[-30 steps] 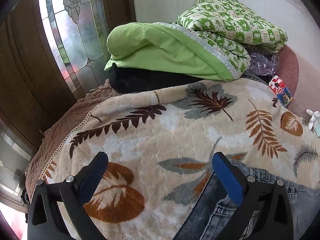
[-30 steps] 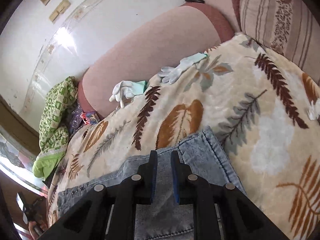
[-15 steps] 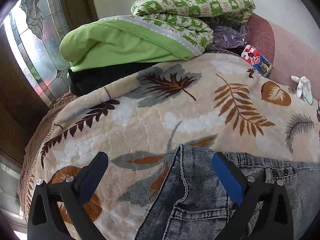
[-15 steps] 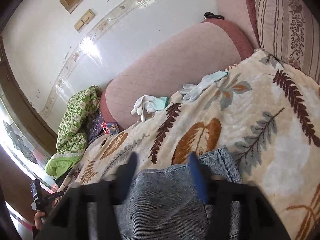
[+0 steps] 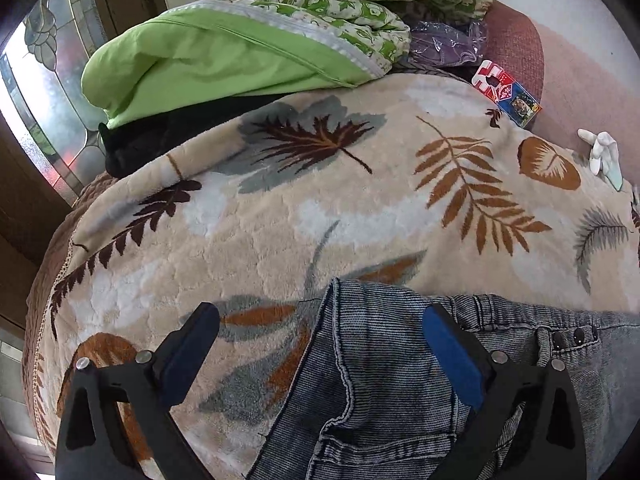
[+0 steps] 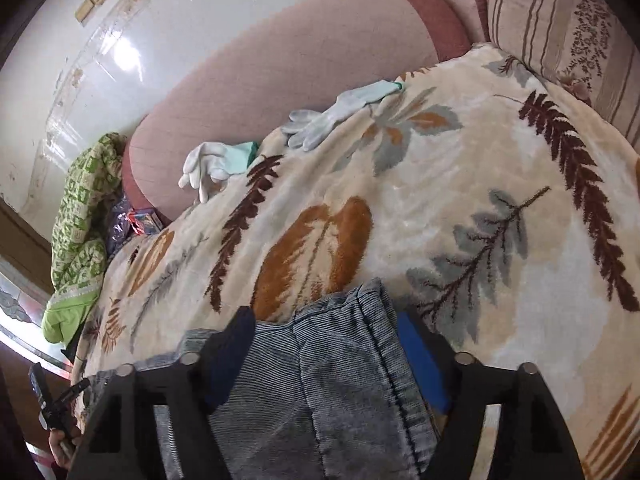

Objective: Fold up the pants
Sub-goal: 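Close right gripper on the leg hem while left gripper closes on the waistband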

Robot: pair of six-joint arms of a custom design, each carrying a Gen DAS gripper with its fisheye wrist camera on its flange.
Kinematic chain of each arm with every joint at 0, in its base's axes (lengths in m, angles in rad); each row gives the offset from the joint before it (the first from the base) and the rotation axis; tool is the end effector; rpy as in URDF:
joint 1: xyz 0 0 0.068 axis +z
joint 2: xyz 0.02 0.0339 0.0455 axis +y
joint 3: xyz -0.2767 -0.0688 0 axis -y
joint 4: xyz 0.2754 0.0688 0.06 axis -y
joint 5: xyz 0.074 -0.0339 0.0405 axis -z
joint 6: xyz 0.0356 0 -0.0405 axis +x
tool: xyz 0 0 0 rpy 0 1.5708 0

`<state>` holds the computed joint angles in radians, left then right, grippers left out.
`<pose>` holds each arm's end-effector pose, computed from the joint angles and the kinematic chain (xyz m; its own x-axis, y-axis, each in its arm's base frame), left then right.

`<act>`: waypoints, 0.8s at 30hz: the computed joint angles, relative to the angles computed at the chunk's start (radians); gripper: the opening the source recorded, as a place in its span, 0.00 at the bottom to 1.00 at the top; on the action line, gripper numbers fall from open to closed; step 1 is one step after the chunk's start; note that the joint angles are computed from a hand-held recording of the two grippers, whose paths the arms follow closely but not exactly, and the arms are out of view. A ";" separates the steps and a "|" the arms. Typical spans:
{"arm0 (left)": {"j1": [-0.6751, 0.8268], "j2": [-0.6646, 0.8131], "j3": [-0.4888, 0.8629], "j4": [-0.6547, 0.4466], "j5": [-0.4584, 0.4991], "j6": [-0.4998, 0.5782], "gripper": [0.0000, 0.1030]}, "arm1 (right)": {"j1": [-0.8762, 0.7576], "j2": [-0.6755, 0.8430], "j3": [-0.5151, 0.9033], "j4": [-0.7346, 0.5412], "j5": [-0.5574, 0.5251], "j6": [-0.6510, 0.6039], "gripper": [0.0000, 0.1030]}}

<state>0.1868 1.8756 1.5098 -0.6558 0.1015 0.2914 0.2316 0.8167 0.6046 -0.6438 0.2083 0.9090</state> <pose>0.4318 0.0779 0.2416 -0.8409 0.1319 -0.5248 0.1136 0.9913 0.0672 0.1805 0.0350 0.2337 -0.5248 0.6693 -0.5260 0.5229 0.7411 0.4212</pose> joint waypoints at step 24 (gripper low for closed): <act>0.078 -0.110 0.016 -0.114 0.342 -0.008 0.14 | 0.386 -0.005 0.187 -0.279 0.408 0.206 0.20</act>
